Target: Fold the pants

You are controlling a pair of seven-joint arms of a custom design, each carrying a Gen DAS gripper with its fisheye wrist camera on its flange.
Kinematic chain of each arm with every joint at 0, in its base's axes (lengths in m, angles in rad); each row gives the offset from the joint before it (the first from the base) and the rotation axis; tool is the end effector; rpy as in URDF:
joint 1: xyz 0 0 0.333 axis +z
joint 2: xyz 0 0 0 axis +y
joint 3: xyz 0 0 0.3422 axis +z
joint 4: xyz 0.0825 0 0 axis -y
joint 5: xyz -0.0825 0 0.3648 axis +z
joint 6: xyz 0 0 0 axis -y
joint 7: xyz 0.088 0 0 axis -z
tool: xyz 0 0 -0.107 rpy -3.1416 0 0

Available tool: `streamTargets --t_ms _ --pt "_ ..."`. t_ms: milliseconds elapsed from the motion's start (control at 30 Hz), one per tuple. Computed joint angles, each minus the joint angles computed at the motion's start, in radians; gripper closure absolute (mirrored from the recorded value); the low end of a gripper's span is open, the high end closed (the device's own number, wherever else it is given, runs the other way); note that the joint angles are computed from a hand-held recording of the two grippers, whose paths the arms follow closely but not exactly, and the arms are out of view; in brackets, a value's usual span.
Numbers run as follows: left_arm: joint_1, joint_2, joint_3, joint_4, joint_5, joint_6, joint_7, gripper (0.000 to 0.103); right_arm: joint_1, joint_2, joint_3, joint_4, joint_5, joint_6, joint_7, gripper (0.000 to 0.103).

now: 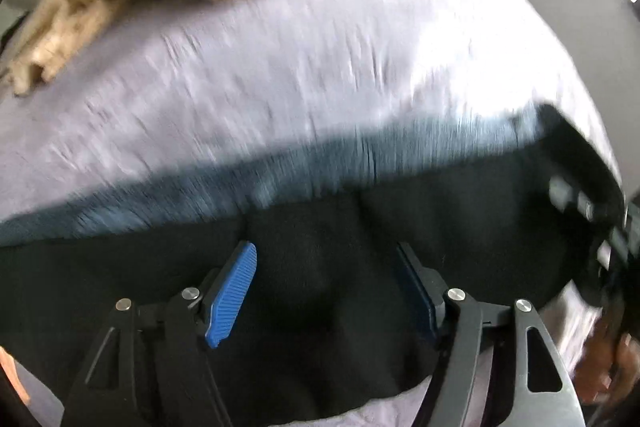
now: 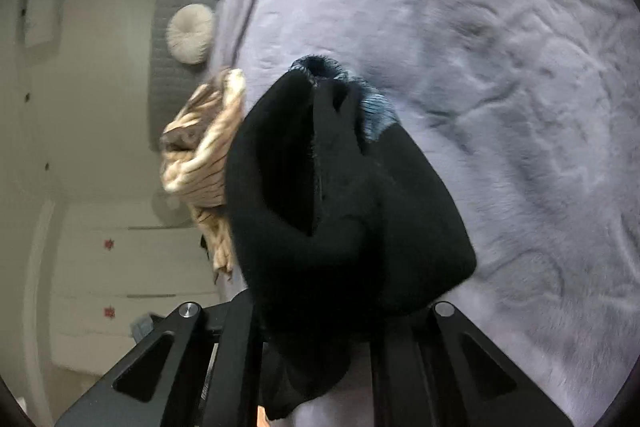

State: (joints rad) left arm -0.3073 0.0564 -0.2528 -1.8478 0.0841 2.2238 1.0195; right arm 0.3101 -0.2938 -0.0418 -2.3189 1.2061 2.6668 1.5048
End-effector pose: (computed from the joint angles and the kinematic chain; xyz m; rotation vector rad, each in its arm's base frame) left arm 0.5032 -0.3084 0.5557 -2.0551 2.1528 -0.4492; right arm 0.4611 0.0965 0.5480 -0.9968 1.9116 0.3827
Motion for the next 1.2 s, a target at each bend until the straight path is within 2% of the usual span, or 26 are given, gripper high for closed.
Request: streamTargets --t_ms 100,200,267,300,400,567,800,833,867,933,1067,1100,1200 --pt "-0.004 0.037 0.005 0.036 0.074 0.021 -0.015 0.031 0.017 -0.018 -0.008 0.011 0.058 -0.012 -0.074 0.091" --pt "-0.006 0.119 0.006 0.056 0.053 -0.007 0.01 0.03 0.021 -0.022 0.002 0.025 0.059 -0.014 -0.097 0.09" --pt "-0.02 0.12 0.016 0.026 0.106 0.04 -0.019 0.03 0.016 -0.004 0.017 0.047 -0.007 -0.031 -0.062 0.091" --pt "-0.024 0.124 0.018 0.032 0.119 0.034 -0.021 0.03 0.016 0.0 0.023 0.056 -0.03 -0.029 -0.054 0.091" --pt "-0.004 0.124 0.018 0.052 0.06 0.017 0.028 0.03 0.014 0.005 0.039 0.082 -0.112 -0.021 0.0 0.091" --pt "0.041 0.07 0.033 0.038 -0.009 0.011 0.107 0.029 0.007 0.002 0.075 0.141 -0.353 -0.042 0.161 0.09" --pt "0.128 -0.094 0.075 -0.111 -0.089 0.015 0.213 0.029 0.009 0.056 0.171 0.298 -0.798 -0.132 0.414 0.089" --pt "0.138 -0.13 0.08 -0.141 -0.09 0.01 0.222 0.028 0.012 0.076 0.197 0.328 -0.874 -0.145 0.464 0.088" --pt "0.15 -0.158 0.089 -0.169 -0.094 0.009 0.241 0.021 0.019 0.097 0.214 0.358 -0.936 -0.159 0.501 0.087" --pt "0.172 -0.209 0.099 -0.223 -0.092 0.019 0.258 0.018 0.045 0.11 0.238 0.376 -1.028 -0.176 0.556 0.085" --pt "0.221 -0.324 0.128 -0.331 -0.084 -0.005 0.292 0.018 0.111 0.25 0.313 0.511 -1.269 -0.264 0.677 0.077" --pt "0.236 -0.344 0.136 -0.351 -0.077 -0.014 0.294 0.018 0.143 0.264 0.308 0.519 -1.309 -0.292 0.696 0.076" --pt "0.286 -0.391 0.162 -0.4 -0.058 -0.039 0.296 0.018 0.234 0.405 0.322 0.616 -1.452 -0.406 0.765 0.071"
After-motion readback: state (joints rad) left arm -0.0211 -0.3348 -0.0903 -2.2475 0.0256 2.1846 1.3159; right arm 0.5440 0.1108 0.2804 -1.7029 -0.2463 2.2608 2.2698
